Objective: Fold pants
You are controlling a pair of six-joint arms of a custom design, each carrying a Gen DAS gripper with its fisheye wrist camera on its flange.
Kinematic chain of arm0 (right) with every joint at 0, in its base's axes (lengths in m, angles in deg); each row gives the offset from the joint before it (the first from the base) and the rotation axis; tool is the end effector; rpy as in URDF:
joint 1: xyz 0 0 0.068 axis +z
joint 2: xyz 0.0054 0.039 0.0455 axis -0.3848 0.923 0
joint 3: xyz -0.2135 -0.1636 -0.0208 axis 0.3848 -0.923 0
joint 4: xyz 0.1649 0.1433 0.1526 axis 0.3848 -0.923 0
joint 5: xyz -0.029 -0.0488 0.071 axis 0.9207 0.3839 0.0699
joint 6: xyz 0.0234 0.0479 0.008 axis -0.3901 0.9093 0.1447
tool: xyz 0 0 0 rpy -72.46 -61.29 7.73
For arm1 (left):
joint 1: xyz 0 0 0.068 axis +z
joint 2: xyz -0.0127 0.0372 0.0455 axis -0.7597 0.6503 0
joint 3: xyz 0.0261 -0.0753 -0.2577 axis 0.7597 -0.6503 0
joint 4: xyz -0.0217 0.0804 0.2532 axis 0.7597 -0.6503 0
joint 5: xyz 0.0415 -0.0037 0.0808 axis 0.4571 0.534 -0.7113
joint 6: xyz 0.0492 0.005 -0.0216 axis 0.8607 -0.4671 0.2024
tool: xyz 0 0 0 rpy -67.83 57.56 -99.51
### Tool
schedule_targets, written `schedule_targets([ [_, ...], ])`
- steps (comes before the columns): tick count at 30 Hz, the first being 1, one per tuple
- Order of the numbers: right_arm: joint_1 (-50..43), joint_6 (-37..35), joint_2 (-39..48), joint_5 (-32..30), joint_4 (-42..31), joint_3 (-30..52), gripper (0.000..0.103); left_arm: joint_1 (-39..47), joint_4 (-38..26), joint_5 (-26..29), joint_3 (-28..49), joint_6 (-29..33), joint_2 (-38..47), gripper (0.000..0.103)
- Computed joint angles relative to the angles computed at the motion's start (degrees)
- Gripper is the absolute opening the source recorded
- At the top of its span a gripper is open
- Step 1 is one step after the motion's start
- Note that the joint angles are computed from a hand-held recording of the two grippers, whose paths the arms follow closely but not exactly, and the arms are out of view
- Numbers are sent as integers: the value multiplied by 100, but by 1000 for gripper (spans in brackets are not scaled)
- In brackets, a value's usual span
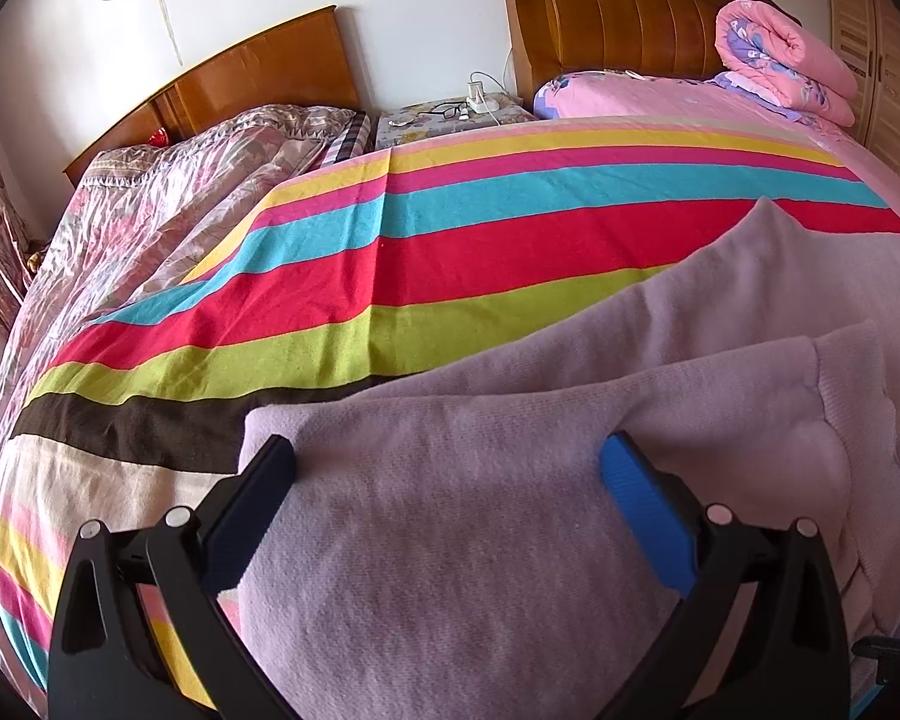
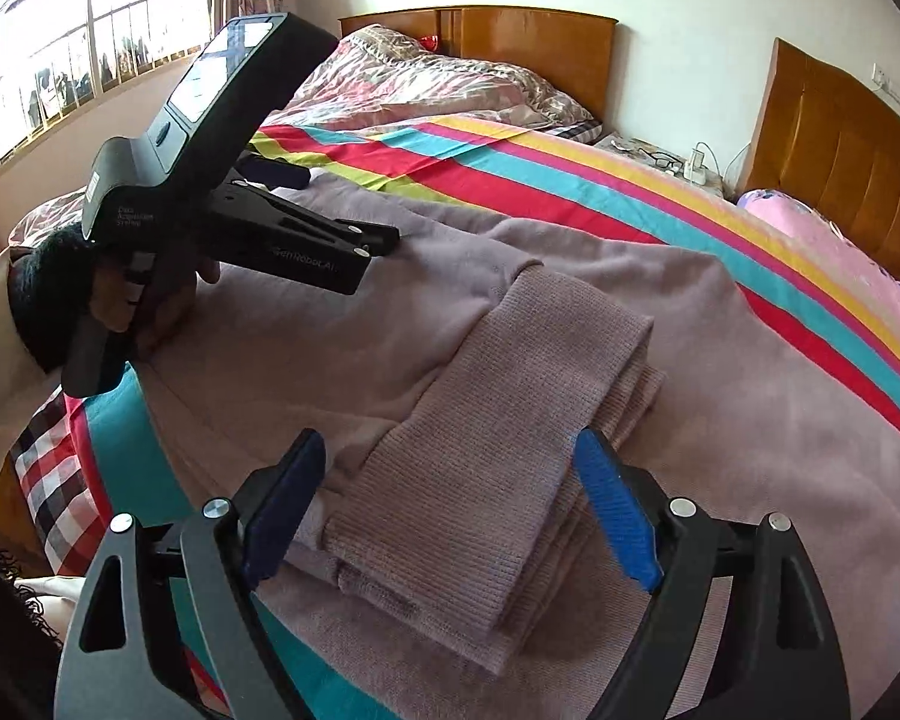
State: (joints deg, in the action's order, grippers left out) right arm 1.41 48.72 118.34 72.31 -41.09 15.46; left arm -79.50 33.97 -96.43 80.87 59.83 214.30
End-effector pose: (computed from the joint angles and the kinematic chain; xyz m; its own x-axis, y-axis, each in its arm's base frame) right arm 0.2697 0.1266 0.0325 -0.6059 -0.4514 -0.6550 -0.6075 0.7941 0.0147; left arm 0.3632 -0.1941 0.0083 -0.7503 0.1760 -0.6373 0.0844 0.9815 0.1717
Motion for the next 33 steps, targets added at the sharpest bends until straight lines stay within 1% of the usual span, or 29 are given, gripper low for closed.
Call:
schedule_targets([
  [3,-288,84,202,-473,-31,54,87,-12,19,10,-12,-21,-3,102],
  [4,-377,144,118,-589,-197,66,87,-18,60,-13,-38,-33,-17,102],
  [5,-439,200,-44,-609,-216,-29,87,-22,134,-65,-89,-65,-34,102],
  [6,-502,207,-268,-570,-49,-251,87,-48,194,-236,-168,-154,-89,102],
  [8,-706,96,-739,-525,125,-672,87,-302,286,-898,-481,-466,-394,102],
  [9,-868,35,-969,-517,200,-887,87,-455,521,-942,-800,-583,-697,102],
  [11,-1366,-102,-1336,-627,414,-1323,87,-798,1116,-611,-1375,-637,-1262,102],
  [12,-1687,-168,-1428,-748,456,-1467,87,-1011,1164,-567,-1429,-635,-1380,102],
  [14,-2329,-325,-1413,-914,506,-1623,87,-1410,966,-504,-1192,-611,-1251,102],
  [17,-3124,-622,-1001,-1049,543,-1621,87,-1803,485,-539,-530,-534,-687,102],
  [19,-3518,-837,-549,-1092,502,-1479,87,-1855,28,-407,-66,-611,-296,102],
  [21,-3973,-1081,-399,-1558,714,-1575,87,-1806,-620,-176,488,-685,154,102],
  [23,-4481,-1205,-649,-2005,366,-1589,87,-1734,-225,-10,293,-773,183,102],
  [24,-4874,-1273,-823,-2343,219,-1617,87,-1659,-243,152,260,-823,164,102],
  [25,-5390,-1389,-1009,-2827,-134,-1567,87,-1639,-235,179,220,-867,125,102],
  [26,-5947,-1483,-1137,-3327,-558,-1447,87,-1635,-182,109,139,-895,83,102],
  [27,-6410,-1497,-1246,-3688,-910,-1330,87,-1660,-149,-13,60,-934,18,102],
  [29,-7329,-1688,-1179,-4266,-1614,-992,87,-1696,55,-137,-181,-987,-161,102],
  [30,-7676,-1776,-1050,-4402,-1889,-811,87,-1699,210,-143,-353,-1036,-277,102],
  [32,-8205,-1856,-665,-4461,-2365,-427,87,-1696,447,-221,-619,-1182,-439,102],
  [33,-8346,-1879,-411,-4427,-2633,-195,83,-1681,538,-244,-730,-1246,-500,102],
])
